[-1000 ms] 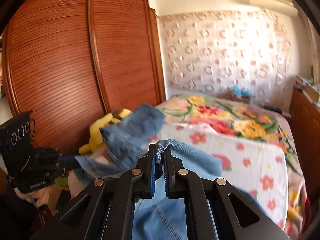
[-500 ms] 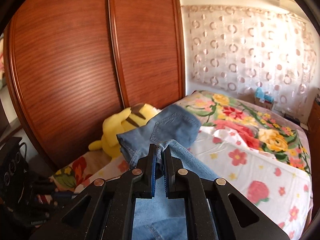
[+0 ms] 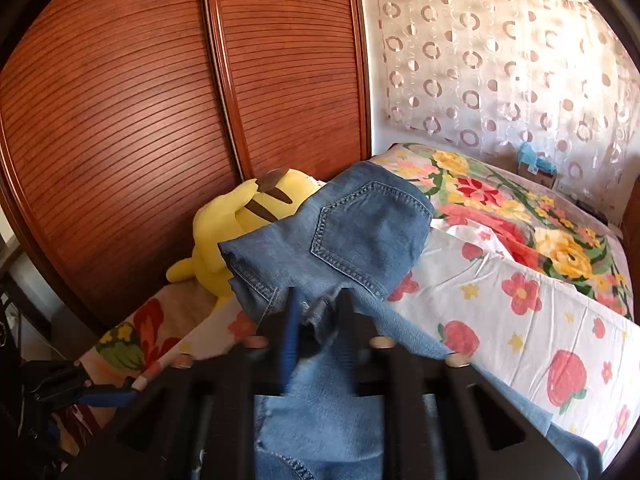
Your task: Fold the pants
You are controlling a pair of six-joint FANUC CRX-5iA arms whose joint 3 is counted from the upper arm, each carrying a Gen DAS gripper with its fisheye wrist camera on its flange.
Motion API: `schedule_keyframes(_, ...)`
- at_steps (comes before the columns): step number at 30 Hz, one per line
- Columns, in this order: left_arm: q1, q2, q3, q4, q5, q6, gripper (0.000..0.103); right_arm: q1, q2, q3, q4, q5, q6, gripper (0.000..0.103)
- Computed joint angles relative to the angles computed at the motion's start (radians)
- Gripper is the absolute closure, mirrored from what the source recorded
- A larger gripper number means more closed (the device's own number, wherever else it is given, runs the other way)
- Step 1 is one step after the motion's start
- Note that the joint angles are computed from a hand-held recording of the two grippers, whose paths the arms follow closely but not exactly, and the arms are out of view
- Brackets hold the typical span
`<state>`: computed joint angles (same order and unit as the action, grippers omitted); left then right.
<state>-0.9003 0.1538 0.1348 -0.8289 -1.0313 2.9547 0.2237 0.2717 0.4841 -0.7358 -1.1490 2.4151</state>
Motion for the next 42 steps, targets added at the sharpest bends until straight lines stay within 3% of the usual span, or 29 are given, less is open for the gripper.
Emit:
schedule_keyframes(2, -0.003, 0.008, 0.012, -0.016, -0.006, 0.0, 0.056, -0.026, 0.005, 0.014, -0.031, -0.021, 0.01, 0.046)
schedule_keyframes(13, 0.039, 0.069, 0.054, 0.029, 0.048, -0.096, 0.056, -0.207, -0.077, -0.125, -0.053, 0.045, 0.139, 0.045)
schedule_keyframes(15, 0.054, 0.077, 0.053, 0.048, 0.061, -0.105, 0.063, -0.238, -0.091, -0.168, -0.037, 0.061, 0.164, 0.045)
schedule_keyframes(19, 0.091, 0.091, 0.043, 0.096, 0.096, -0.121, 0.066, -0.279, -0.081, -0.232, 0.009, 0.093, 0.166, 0.045)
schedule_keyframes(20, 0.099, 0.093, 0.04, 0.106, 0.102, -0.123, 0.068, -0.29, -0.071, -0.238, 0.013, 0.088, 0.157, 0.045)
schedule_keyframes(22, 0.108, 0.097, 0.038, 0.12, 0.106, -0.129, 0.083, -0.304, -0.057, -0.247, 0.019, 0.087, 0.139, 0.045)
schedule_keyframes(23, 0.11, 0.097, 0.038, 0.128, 0.109, -0.137, 0.098, -0.307, -0.048, -0.244, 0.022, 0.089, 0.13, 0.045)
schedule_keyframes(24, 0.113, 0.091, 0.033, 0.142, 0.121, -0.153, 0.099, -0.314, -0.045, -0.25, 0.021, 0.093, 0.125, 0.045)
schedule_keyframes(28, 0.076, 0.036, 0.014, 0.105, 0.129, -0.141, 0.1, -0.322, -0.038, -0.248, 0.026, 0.097, 0.097, 0.045)
schedule_keyframes(34, 0.016, -0.02, 0.004, 0.062, 0.024, -0.115, 0.1, -0.311, -0.033, -0.245, 0.045, 0.119, 0.088, 0.045)
schedule_keyframes(39, 0.05, -0.001, 0.0, 0.114, 0.023, -0.147, 0.099, -0.277, -0.012, -0.254, 0.107, 0.141, 0.063, 0.045)
schedule_keyframes(42, 0.068, 0.003, -0.011, 0.143, 0.035, -0.151, 0.085, -0.275, -0.015, -0.26, 0.11, 0.154, 0.065, 0.045)
